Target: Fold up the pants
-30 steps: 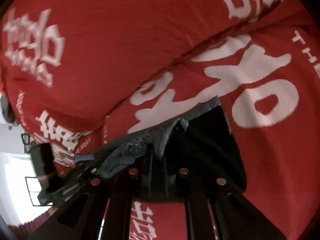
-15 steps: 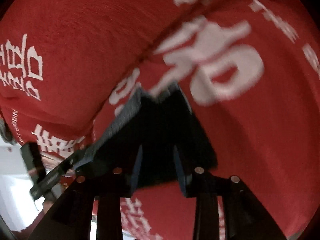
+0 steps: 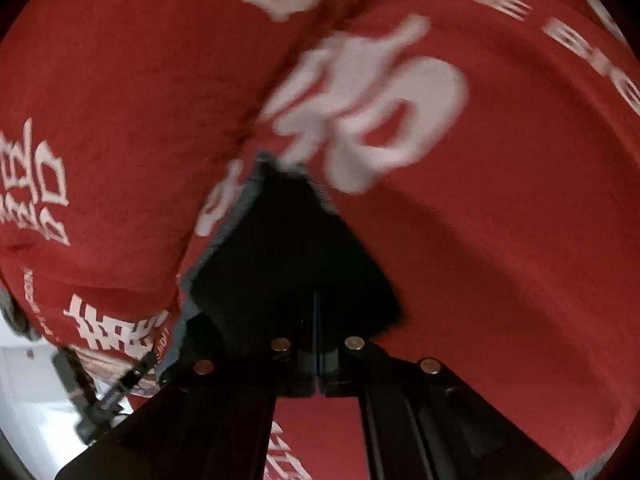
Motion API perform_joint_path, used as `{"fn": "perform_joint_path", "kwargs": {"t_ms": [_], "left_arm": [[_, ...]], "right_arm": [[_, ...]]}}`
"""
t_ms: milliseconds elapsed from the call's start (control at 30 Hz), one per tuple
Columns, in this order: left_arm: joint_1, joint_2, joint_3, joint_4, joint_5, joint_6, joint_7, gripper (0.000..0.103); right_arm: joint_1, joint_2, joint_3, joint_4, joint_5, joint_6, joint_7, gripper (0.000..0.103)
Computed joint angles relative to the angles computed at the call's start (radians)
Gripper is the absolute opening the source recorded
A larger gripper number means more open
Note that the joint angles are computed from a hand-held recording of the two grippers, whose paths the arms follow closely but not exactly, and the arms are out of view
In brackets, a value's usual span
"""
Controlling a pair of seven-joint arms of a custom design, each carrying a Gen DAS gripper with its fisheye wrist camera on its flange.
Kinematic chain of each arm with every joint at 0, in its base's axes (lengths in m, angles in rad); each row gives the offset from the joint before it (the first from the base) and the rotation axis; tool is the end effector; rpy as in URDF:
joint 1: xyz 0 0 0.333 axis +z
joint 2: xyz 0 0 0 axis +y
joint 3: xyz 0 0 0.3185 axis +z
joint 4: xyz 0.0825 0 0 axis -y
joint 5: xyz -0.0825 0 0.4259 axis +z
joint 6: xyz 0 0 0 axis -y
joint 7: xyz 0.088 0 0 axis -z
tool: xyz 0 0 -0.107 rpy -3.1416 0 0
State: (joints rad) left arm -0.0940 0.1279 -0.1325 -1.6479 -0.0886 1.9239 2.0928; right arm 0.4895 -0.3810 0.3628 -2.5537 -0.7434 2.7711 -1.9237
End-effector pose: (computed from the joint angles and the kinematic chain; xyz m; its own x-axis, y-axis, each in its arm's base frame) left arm 0.6416 -0.1499 0.5407 -0.6617 -0.7496 0.0165 -0.7395 0.6489 -0.1788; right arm 0.2972 0.3851 0.4223 -0.6971 -0.1903 -0.6913 -0.2827 0.9590 0.0211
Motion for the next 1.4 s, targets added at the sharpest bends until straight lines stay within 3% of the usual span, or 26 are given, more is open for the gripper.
{"fn": "perform_joint_path", "kwargs": {"t_ms": [100,167,233,267,333,367,400,500,567,633,667,700,767,800,833,967,1000,1033,1100,1133,1200,1233,1300,1333,1400], "left_arm": [[0.003,-0.001,0.014,-0.035,0.068,-0.001,-0.044,0.077],[0.009,-0.002,0.018,-0.052,0.074,0.006,-0.074,0.077],[0.011,-0.005,0.017,-0.067,0.078,0.023,-0.086,0.077],[0.009,-0.009,0.015,-0.080,0.088,0.040,-0.095,0.077],[0.005,-0.001,0.012,-0.081,0.100,0.050,-0.110,0.077],[0.002,0.006,0.010,-0.077,0.104,0.048,-0.121,0.077],[-0.001,0.006,0.009,-0.078,0.110,0.047,-0.127,0.077],[0.002,-0.016,0.007,-0.102,0.093,0.077,-0.097,0.077],[0.000,-0.025,0.007,-0.131,0.129,0.103,-0.083,0.077],[-0.006,-0.008,0.009,-0.132,0.184,0.088,-0.096,0.077],[0.000,-0.003,0.012,-0.126,0.163,0.081,-0.098,0.077],[0.001,0.001,0.014,-0.114,0.159,0.072,-0.110,0.077],[0.004,0.008,0.016,-0.090,0.150,0.050,-0.123,0.077],[0.008,0.008,0.017,-0.083,0.130,0.045,-0.121,0.077],[0.010,0.011,0.016,-0.076,0.116,0.041,-0.119,0.077],[-0.003,0.020,0.009,-0.083,0.123,0.068,-0.122,0.077],[-0.009,0.029,0.007,-0.080,0.127,0.063,-0.134,0.077],[-0.015,0.031,0.007,-0.084,0.139,0.065,-0.149,0.077],[-0.016,0.019,0.007,-0.096,0.133,0.072,-0.151,0.077],[-0.014,0.014,0.007,-0.101,0.123,0.071,-0.138,0.077],[-0.011,-0.009,0.008,-0.134,0.128,0.080,-0.118,0.078],[-0.008,-0.014,0.008,-0.143,0.126,0.086,-0.115,0.084],[-0.006,-0.007,0.011,-0.124,0.143,0.061,-0.132,0.084],[-0.005,-0.007,0.014,-0.115,0.158,0.050,-0.144,0.084],[0.005,-0.018,0.020,-0.112,0.162,0.043,-0.135,0.084]], "right_arm": [[-0.009,-0.035,0.030,-0.025,-0.034,0.050,0.058,0.006],[-0.034,-0.041,0.047,-0.015,-0.072,0.050,0.069,0.016],[-0.079,-0.019,0.062,0.007,-0.133,0.060,0.095,0.048],[-0.090,-0.001,0.061,0.018,-0.152,0.066,0.105,0.051],[-0.141,0.055,0.076,0.050,-0.250,0.111,0.184,0.051],[-0.162,0.094,0.075,0.072,-0.302,0.133,0.226,0.045],[-0.153,0.116,0.056,0.083,-0.301,0.136,0.221,0.005],[-0.106,0.100,0.037,0.103,-0.303,0.054,0.216,0.007],[0.001,0.104,-0.027,0.111,-0.124,-0.010,-0.013,0.007],[0.043,0.119,-0.056,0.092,-0.034,0.016,-0.075,0.011],[0.018,0.109,-0.029,0.069,-0.063,0.058,-0.002,0.012],[0.004,0.085,-0.003,0.054,-0.091,0.048,0.067,0.016],[0.012,0.048,0.023,0.045,-0.095,0.000,0.108,0.044],[0.022,0.040,0.027,0.044,-0.086,-0.018,0.112,0.063],[0.024,0.036,0.036,0.045,-0.090,-0.034,0.128,0.064],[-0.066,0.053,0.086,0.042,-0.299,0.011,0.352,0.062],[-0.080,0.064,0.088,0.045,-0.351,0.018,0.413,0.044],[-0.080,0.077,0.077,0.049,-0.368,0.022,0.444,0.015],[-0.093,0.063,0.077,0.032,-0.449,0.043,0.577,0.014],[-0.076,0.049,0.071,0.030,-0.445,0.021,0.569,0.014],[-0.007,0.042,0.021,0.025,-0.356,0.001,0.422,0.014],[0.004,0.049,0.011,0.021,-0.333,0.012,0.395,0.018],[-0.011,0.052,0.016,0.003,-0.324,0.058,0.442,0.020],[0.009,0.034,0.004,-0.009,-0.265,0.050,0.402,0.027],[0.115,0.020,-0.075,0.001,-0.062,-0.027,0.136,0.029]]}}
